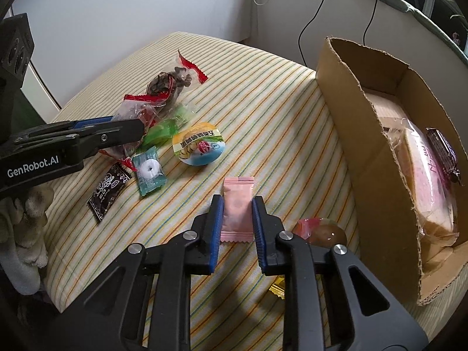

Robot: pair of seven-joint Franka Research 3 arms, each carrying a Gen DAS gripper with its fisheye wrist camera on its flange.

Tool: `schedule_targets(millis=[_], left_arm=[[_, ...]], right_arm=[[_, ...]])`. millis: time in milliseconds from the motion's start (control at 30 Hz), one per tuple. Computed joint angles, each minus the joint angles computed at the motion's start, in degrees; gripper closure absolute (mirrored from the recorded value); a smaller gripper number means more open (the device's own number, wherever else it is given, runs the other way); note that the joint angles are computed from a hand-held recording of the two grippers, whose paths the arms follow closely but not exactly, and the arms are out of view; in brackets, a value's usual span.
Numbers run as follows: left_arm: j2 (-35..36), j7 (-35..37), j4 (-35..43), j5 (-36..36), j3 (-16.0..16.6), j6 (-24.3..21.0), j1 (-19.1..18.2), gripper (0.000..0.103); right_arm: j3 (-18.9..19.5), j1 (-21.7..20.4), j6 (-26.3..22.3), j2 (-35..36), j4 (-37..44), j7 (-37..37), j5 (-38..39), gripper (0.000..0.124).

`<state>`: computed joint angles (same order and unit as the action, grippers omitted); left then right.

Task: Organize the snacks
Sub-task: 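Grasp the pink wrapped candy with the right gripper while the left gripper grasps the red-tied candy bag, then carry both candies into the box and open both grippers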

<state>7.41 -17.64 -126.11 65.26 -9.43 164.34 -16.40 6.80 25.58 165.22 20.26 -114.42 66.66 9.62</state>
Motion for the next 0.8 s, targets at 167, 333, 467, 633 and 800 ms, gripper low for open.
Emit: schedule_targets(millis=[167,333,467,633,800], left_arm=[[-0.68,-0.89,-0.40,0.88,-0.11,-0.71,-0.19,0.071],[-1.75,-2.15,-1.12,2.16,-0.53,-1.23,0.04,0.071],[-2.55,-3.02,-1.63,3.09,-0.98,-1.62,0.32,0.071],[-3.67,-4.04,-2.10,4.30,-1.59,-2.12,0.66,0.072],[-4.65,-4.77,-2.09,5.37,-2.24,-2.56,0.88,0.072]], right_arm=[[0.54,-0.53,0.28,-0.29,-0.46,-0.93,0.86,0.104],[1.56,-1.52,0.29,-0.36,-0.54,-2.77,2.77,0.104],[1.90,-1.82,0.38,-0.64,-0.78,-3.97,3.94,0.104],[3.07,-2.83,0.83,-1.69,-1.55,-6.32,6.60,0.104],[4.34,-3.79,1.38,-3.04,-2.42,-8.89,9.89,0.104]])
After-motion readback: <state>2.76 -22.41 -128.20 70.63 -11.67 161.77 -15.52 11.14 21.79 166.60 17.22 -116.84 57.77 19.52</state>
